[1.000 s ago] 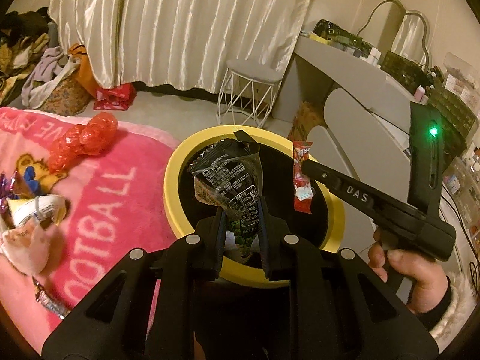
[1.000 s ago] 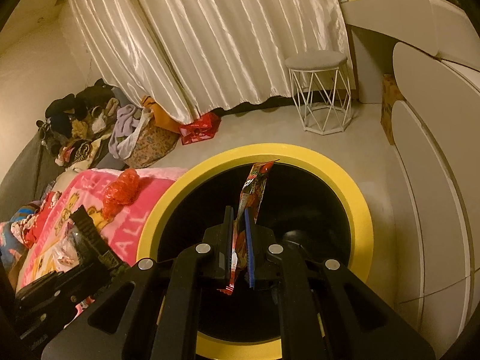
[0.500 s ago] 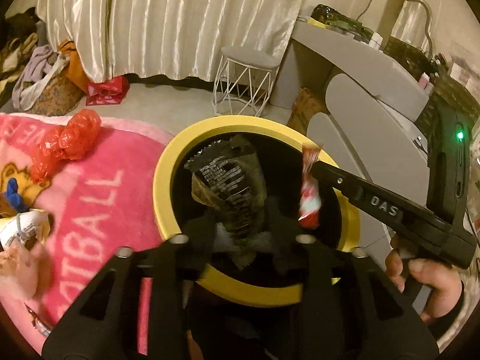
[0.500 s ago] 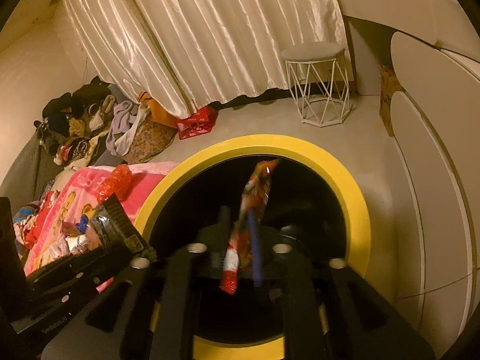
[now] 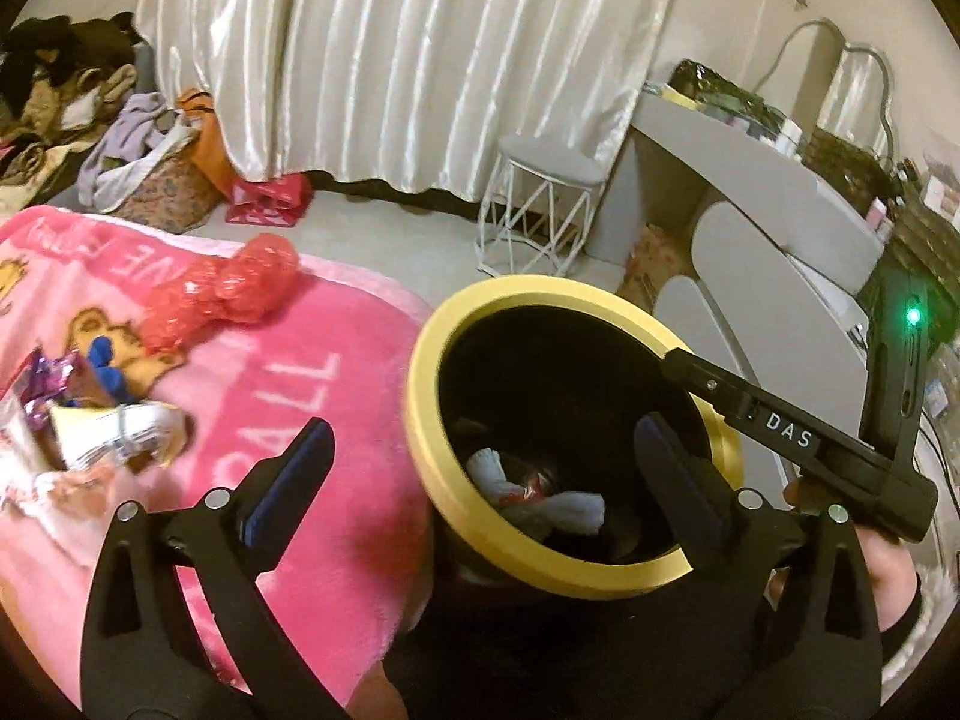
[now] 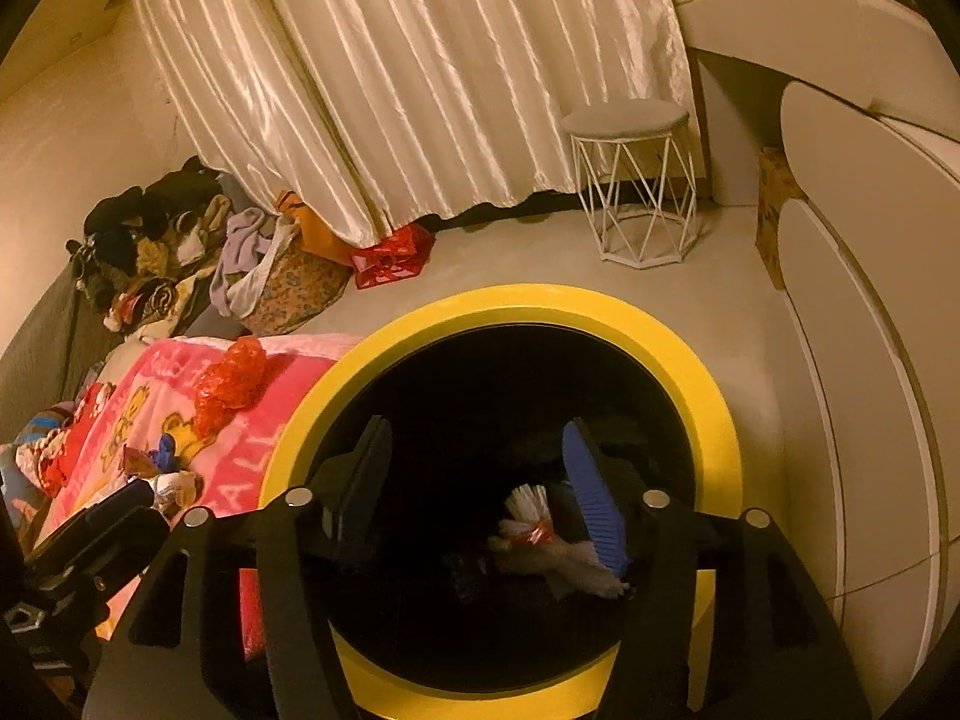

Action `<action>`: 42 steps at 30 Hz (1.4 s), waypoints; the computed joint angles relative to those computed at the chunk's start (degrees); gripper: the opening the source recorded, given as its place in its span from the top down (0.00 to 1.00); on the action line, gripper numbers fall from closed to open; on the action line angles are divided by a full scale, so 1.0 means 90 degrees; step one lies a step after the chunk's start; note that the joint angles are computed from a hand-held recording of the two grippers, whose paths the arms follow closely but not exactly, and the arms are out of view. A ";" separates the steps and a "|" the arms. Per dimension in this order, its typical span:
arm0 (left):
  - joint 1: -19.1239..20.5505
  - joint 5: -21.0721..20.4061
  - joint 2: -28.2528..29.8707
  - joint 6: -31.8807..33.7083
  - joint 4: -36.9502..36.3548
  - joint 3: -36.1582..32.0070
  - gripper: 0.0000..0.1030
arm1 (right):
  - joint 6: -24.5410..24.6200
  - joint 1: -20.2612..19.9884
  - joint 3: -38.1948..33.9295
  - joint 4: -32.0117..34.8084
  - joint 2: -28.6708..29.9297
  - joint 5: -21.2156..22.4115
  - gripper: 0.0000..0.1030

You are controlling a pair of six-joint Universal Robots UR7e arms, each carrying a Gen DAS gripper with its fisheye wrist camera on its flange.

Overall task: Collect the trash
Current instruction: 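Move both tools back over the remaining trash on the blanket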

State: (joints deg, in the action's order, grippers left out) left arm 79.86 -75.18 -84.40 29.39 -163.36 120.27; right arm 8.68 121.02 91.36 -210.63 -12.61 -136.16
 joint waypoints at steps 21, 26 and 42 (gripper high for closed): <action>0.0341 -0.0002 -0.0573 -0.0022 -0.0601 -0.0030 0.11 | -0.0779 0.0507 -0.0779 0.0260 0.0404 0.0345 0.34; 0.0415 -0.0049 -0.0657 -0.0051 -0.0645 -0.0064 0.11 | -0.0952 0.0611 -0.0948 0.0386 0.0491 0.0435 0.32; 0.0854 -0.0002 -0.0755 -0.0125 -0.0881 -0.0359 0.11 | -0.1201 0.0855 -0.1604 0.1194 0.0851 0.0824 0.30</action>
State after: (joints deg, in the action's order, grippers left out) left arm 87.54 -75.20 -91.20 28.26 -171.29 117.04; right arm -2.13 128.71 76.93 -199.88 -4.96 -128.74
